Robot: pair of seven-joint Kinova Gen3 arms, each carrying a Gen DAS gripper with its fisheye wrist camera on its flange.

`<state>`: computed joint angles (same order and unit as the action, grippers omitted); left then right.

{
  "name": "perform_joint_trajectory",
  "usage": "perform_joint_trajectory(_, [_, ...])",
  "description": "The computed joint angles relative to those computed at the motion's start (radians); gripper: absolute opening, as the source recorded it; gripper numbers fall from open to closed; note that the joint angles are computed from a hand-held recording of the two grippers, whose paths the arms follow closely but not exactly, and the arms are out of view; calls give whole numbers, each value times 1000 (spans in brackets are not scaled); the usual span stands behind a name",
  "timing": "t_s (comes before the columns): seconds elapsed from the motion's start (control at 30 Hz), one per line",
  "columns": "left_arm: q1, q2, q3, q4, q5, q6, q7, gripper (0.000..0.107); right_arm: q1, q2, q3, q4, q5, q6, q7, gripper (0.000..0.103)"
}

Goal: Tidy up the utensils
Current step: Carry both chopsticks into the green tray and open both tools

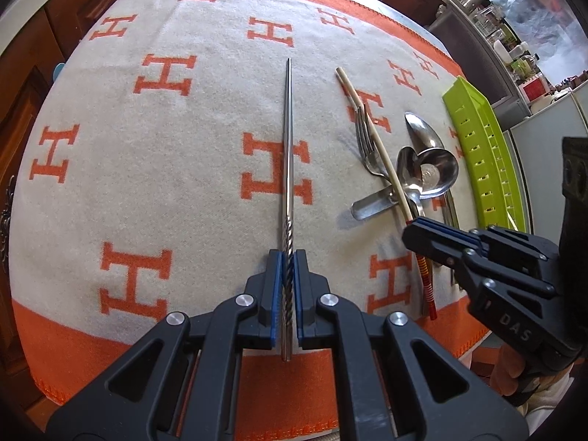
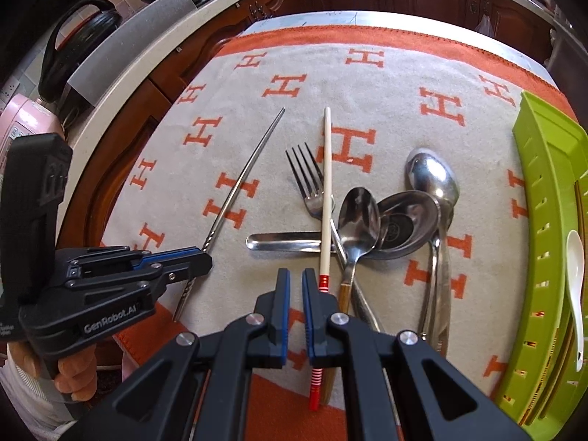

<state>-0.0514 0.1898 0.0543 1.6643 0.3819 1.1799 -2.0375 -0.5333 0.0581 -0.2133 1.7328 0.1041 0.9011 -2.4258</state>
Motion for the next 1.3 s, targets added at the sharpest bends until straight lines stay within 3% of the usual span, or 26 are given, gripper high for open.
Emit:
perform_joint_trajectory(0.33, [78,28,19,-62,-114,-13,114,4,6,10,7,-7,30,27,-38,7])
perform_joint_trajectory(0.57, [117,21,31,-56,-175,-40,132,4,7,62,17,-39,-7,53,12,7])
perform_joint_trajectory(0.77, [53,12,15,-23,-65,-49,91,4,2,44,22,-3,-15,1,12,5])
perform_joint_trajectory(1.0, [15,-49,0,12,9,-57,78,3,50,-76,18,84,-72,-96,2,5])
perform_joint_trajectory(1.13, [21,-93,1,1,36,-39,69,3,86,-162,8,103,-72,-85,-17,5])
perform_joint_trajectory(1.3, [73,-127,25,-44,66,-17,80,3,164,-273,-6,109,-47,5,-59,5])
